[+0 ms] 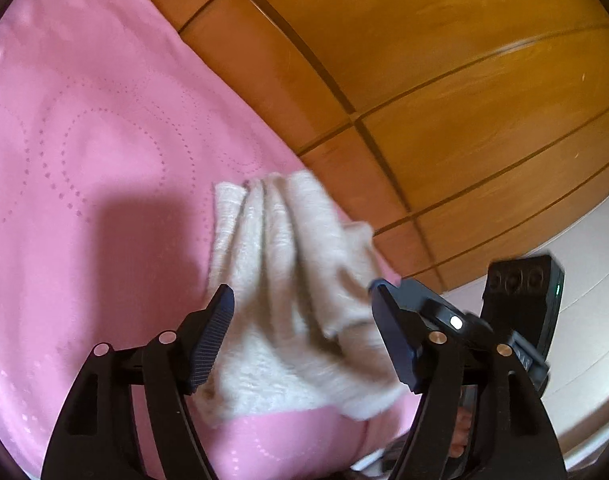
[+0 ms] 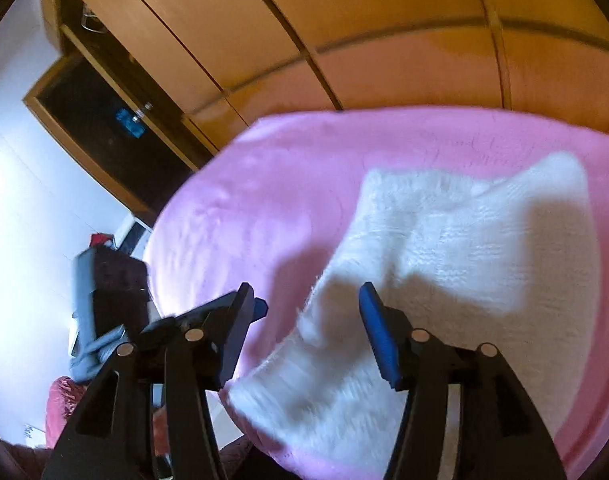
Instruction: Fold small clothes
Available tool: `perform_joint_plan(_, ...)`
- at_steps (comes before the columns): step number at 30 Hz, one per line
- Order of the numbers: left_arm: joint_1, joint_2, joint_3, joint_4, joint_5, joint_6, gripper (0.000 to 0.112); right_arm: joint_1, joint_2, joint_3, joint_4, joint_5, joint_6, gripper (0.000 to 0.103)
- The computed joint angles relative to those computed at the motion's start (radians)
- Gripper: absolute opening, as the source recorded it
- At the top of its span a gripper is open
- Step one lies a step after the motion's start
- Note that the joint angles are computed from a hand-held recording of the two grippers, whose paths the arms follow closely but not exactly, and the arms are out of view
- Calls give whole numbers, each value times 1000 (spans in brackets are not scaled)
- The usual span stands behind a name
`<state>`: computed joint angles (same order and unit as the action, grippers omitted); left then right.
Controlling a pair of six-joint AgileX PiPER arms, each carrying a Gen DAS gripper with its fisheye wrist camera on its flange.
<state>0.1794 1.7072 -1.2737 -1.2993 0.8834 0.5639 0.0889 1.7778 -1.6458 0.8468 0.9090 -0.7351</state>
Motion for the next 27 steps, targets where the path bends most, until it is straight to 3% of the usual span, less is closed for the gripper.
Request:
perform_joint_plan(3, 15, 24, -11, -62, 67, 2, 75, -71, -92, 123, 63, -35, -101, 55)
perform_joint_plan(9, -10, 73, -108, -83, 146, -47, 79, -182, -256, 394, 75, -217, -291, 59)
perform_joint_plan(16, -147, 193, -376, 196, 110, -311, 81, -202, -264, 481, 104, -286, -402, 60)
perform_joint_plan(18, -195, 232, -464, 331, 77, -408, 49, -170, -248, 491, 93, -318, -407, 60)
perform_joint_plan(19, -217, 245, -505, 418, 69, -466, 21, -151, -238, 490, 80, -336, -398, 60)
perform_joint_plan(20, -228, 253, -527, 468, 59, -498, 15, -137, -233, 495, 61, -348, -390, 60)
perform_joint_plan(23, -267, 207, -496, 666, -10, -569, 12, -114, -215, 530, 57, -364, -426, 60)
perform_joint_plan(27, -348, 189, -395, 956, -92, -708, 12, -70, -190, 569, 95, -444, -492, 61)
